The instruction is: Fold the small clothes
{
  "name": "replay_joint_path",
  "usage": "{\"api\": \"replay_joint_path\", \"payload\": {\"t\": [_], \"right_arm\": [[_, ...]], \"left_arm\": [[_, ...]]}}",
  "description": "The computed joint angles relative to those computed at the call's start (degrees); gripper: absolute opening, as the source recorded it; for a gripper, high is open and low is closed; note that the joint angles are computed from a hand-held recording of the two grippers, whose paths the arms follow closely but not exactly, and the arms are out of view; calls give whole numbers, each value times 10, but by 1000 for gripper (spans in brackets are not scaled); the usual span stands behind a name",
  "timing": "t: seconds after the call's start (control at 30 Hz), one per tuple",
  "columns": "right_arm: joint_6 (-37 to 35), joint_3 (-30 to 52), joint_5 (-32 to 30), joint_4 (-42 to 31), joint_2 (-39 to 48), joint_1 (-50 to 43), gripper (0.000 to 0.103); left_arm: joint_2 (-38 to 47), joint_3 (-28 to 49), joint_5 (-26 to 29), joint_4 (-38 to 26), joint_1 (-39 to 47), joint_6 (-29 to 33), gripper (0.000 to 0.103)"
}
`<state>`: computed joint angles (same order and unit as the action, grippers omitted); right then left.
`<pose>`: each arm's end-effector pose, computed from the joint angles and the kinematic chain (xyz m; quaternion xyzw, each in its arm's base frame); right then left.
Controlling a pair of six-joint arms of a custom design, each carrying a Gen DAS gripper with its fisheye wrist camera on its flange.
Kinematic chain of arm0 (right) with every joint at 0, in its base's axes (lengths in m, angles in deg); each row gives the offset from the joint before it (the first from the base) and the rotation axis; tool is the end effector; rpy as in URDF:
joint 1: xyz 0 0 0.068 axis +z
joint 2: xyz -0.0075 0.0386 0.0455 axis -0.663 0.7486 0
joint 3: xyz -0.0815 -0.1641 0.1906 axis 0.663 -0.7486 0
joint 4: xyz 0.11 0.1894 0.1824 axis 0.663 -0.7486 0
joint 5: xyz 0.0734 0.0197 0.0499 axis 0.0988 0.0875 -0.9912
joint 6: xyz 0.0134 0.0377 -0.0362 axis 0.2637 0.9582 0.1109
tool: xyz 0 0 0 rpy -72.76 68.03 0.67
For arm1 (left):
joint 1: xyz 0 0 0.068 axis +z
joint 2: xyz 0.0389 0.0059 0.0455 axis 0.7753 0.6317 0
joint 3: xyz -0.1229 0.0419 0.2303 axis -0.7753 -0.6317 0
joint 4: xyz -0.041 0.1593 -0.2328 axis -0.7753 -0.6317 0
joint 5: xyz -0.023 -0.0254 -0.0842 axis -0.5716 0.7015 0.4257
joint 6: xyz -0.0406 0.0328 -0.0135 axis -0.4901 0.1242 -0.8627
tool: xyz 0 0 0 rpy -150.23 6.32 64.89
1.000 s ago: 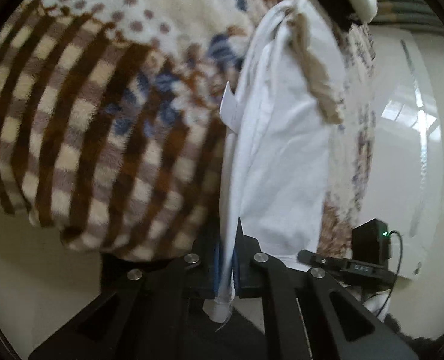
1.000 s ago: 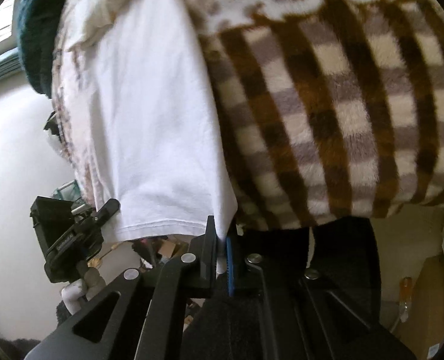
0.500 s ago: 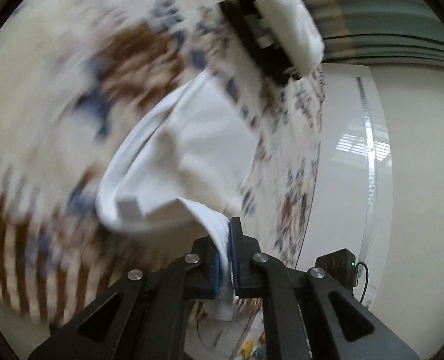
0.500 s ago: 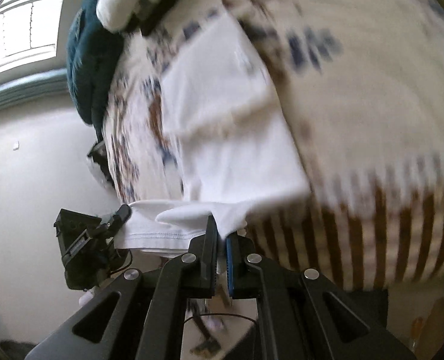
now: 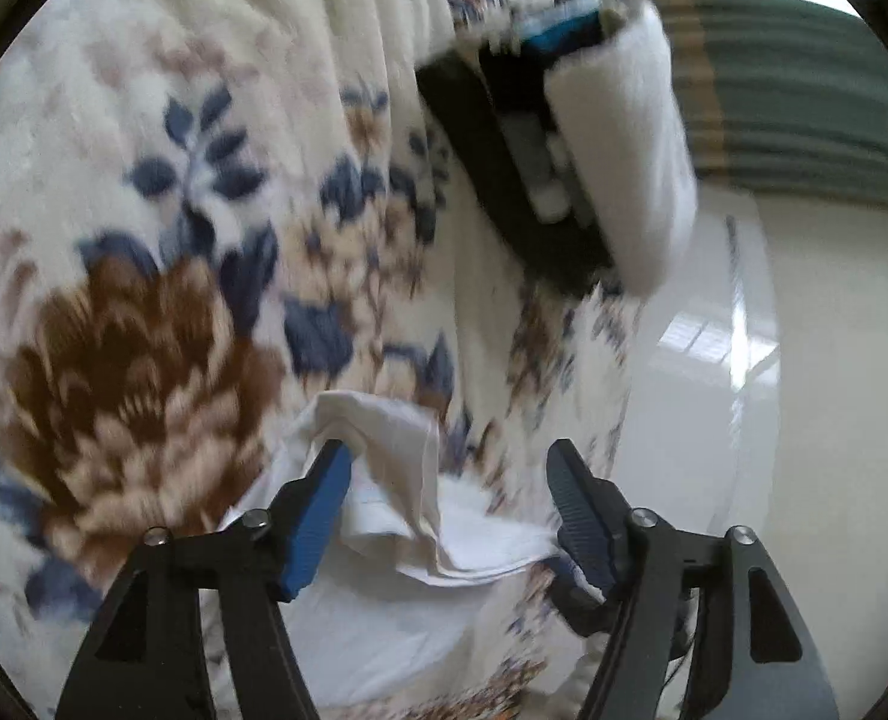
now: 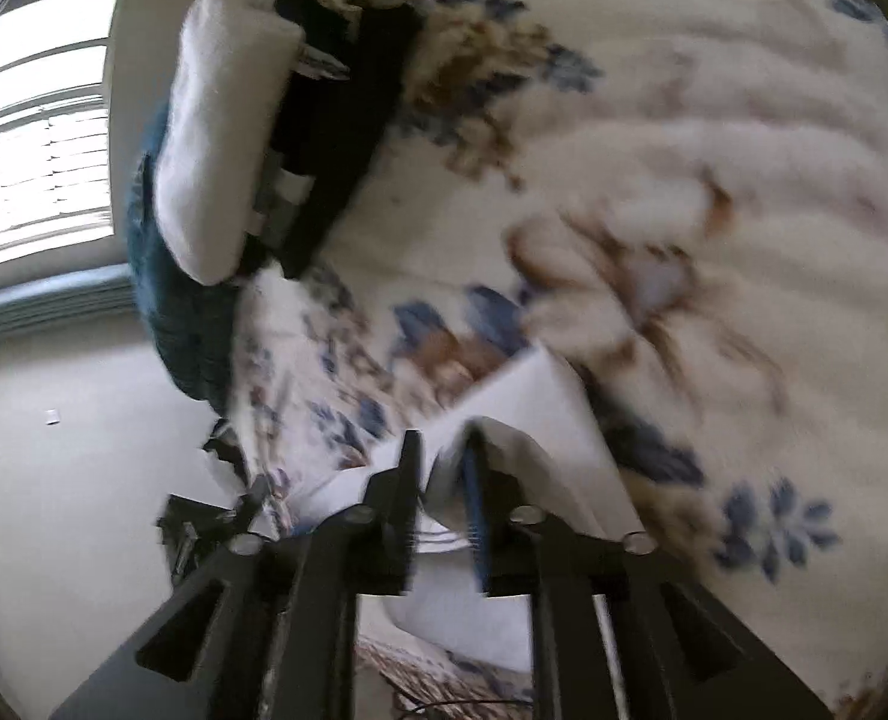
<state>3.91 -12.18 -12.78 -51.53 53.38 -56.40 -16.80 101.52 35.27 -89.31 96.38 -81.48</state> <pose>0.2875 -0.0500 0.1564 -0.0803 -0.9073 -0.4086 0.0594 0.1114 0.0731 0.1858 -0.4149 0.7933 -0.4164 0.1585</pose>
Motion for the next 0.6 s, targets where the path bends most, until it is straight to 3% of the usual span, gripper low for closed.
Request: {"api": "replay_joint_path", "payload": {"t": [0.03,0.07,0.2,0.27,0.43,0.53,0.6], "right_arm": [[4,-3,-6,7,-6,4,48],[-2,-3,-10,6,-13,0,51],[-27,-14,58,14,-56,-8,53],[-41,-34,95,27,-66,-8,53],[-26,-67,161,75,-49,18,53],[11,-64,165,106,-16,30,53],[37,-50,160,120,14,37,53]], "left_arm": [[18,6,6,-8,19,24,66],[30,13,5,-25,38,60,66],[11,23,-67,-20,-17,92,66],[1,11,-123,7,-96,68,66],[36,-22,-199,116,-246,-7,66],[108,-24,-209,194,-285,-35,65],[149,-22,-195,236,-288,-47,56]]}}
